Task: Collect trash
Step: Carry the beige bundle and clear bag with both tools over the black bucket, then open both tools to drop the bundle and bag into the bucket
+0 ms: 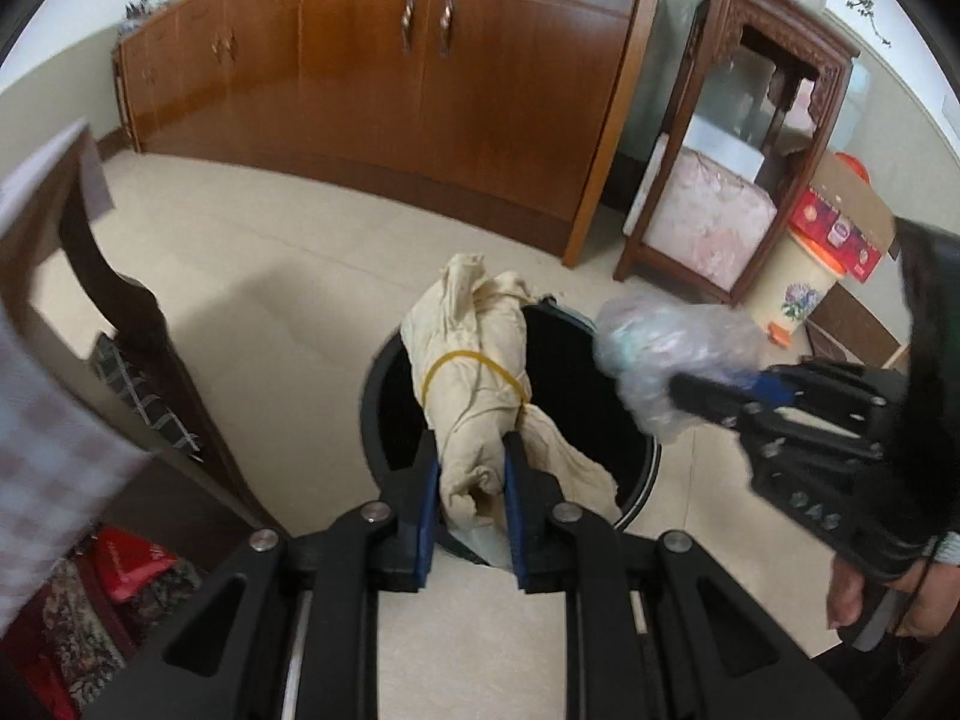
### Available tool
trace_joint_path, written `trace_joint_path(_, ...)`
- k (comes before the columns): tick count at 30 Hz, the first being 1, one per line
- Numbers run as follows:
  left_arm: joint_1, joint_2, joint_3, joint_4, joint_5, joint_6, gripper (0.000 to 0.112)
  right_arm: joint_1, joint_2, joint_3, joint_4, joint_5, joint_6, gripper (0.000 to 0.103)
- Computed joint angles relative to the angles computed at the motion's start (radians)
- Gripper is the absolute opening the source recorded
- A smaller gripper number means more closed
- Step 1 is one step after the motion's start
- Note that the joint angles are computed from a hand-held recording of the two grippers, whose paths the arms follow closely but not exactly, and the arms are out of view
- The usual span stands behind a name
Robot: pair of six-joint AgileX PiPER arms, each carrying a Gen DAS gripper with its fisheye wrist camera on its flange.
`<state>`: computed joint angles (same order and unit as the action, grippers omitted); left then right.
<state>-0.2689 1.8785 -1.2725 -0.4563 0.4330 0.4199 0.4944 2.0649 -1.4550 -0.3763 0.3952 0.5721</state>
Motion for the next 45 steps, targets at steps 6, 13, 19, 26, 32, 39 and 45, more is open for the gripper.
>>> trace_joint_path(6, -0.018, 0.097, -0.091, 0.078, 0.043, -0.072, 0.022, -0.043, 0.126, -0.103, 0.188, 0.034, -0.247, 0.017)
trace_joint_path(13, -0.047, 0.109, -0.084, 0.225, 0.004, -0.219, 0.089, -0.062, 0.142, -0.084, 0.153, 0.049, -0.278, 0.071)
trace_joint_path(19, -0.039, 0.038, -0.019, 0.349, -0.004, -0.355, 0.095, -0.032, 0.088, -0.020, -0.045, 0.066, -0.058, 0.101)
trace_joint_path(26, -0.038, -0.075, 0.082, 0.501, -0.044, -0.513, 0.098, 0.021, -0.015, 0.049, -0.225, 0.074, 0.213, 0.103)
trace_joint_path(32, -0.004, -0.186, 0.170, 0.526, -0.051, -0.545, 0.099, 0.080, -0.091, 0.057, -0.291, 0.119, 0.310, 0.103)
trace_joint_path(39, 0.060, -0.343, 0.262, 0.560, -0.040, -0.593, 0.101, 0.160, -0.195, 0.105, -0.375, 0.137, 0.416, 0.103)
trace_joint_path(45, 0.061, -0.466, 0.334, 0.660, -0.020, -0.696, 0.103, 0.246, -0.236, 0.094, -0.444, 0.169, 0.484, 0.103)
